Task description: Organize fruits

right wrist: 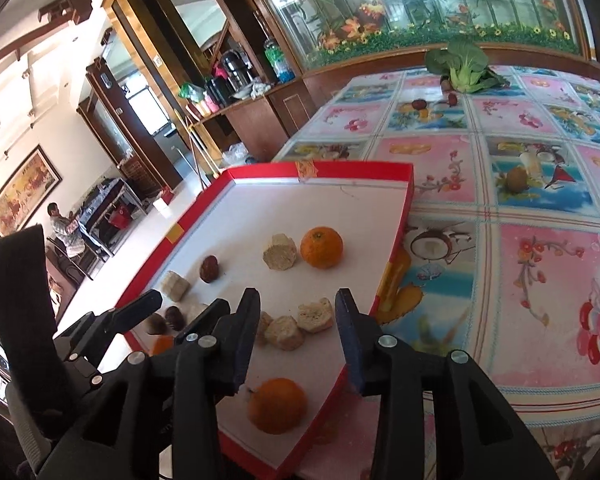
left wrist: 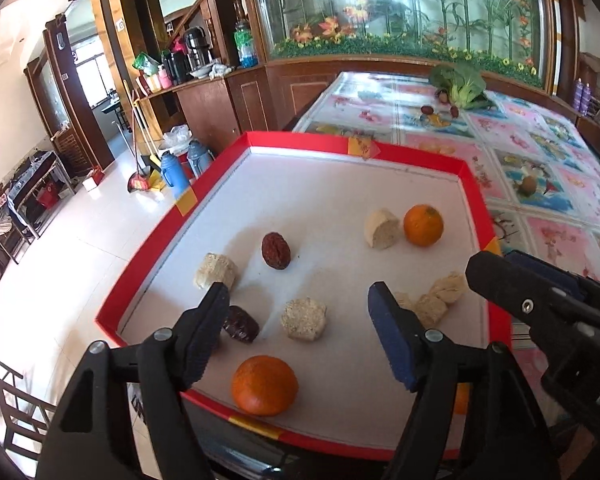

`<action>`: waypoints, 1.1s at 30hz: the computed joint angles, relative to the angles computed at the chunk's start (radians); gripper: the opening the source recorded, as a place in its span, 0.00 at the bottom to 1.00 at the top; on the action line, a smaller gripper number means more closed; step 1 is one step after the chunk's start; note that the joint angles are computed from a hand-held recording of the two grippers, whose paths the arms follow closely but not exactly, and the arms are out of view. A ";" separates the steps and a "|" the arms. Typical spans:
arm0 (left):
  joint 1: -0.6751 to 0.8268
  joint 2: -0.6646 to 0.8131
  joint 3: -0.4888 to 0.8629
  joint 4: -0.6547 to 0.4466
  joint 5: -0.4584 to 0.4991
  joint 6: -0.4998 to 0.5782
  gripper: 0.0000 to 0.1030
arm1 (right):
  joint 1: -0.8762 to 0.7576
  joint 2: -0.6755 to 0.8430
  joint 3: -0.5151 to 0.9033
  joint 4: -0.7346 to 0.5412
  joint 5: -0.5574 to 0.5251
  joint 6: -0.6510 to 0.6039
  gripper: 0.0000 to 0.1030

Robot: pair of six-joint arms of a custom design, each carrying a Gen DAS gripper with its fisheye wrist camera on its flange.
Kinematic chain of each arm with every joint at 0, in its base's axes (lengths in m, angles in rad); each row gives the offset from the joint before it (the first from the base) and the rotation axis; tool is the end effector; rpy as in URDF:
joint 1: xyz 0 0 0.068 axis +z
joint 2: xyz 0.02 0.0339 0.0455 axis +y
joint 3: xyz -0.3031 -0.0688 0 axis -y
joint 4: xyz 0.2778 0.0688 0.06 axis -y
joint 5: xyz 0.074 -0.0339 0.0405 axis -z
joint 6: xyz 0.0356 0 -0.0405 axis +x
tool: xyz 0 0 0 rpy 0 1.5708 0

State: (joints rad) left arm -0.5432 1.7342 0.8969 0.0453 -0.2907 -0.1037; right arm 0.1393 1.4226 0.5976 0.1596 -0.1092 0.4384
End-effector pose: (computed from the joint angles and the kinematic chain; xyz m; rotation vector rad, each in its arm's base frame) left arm 0.3270 -0.1855 0.1694 0.3693 2.2917 0.0194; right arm 0.2905 0.0446 0.1824 0.2781 2.2503 0.4328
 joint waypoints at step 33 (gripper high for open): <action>-0.499 -0.879 -0.336 -0.225 -0.513 -0.100 1.00 | 0.629 -1.035 -0.151 -0.525 0.729 0.068 0.67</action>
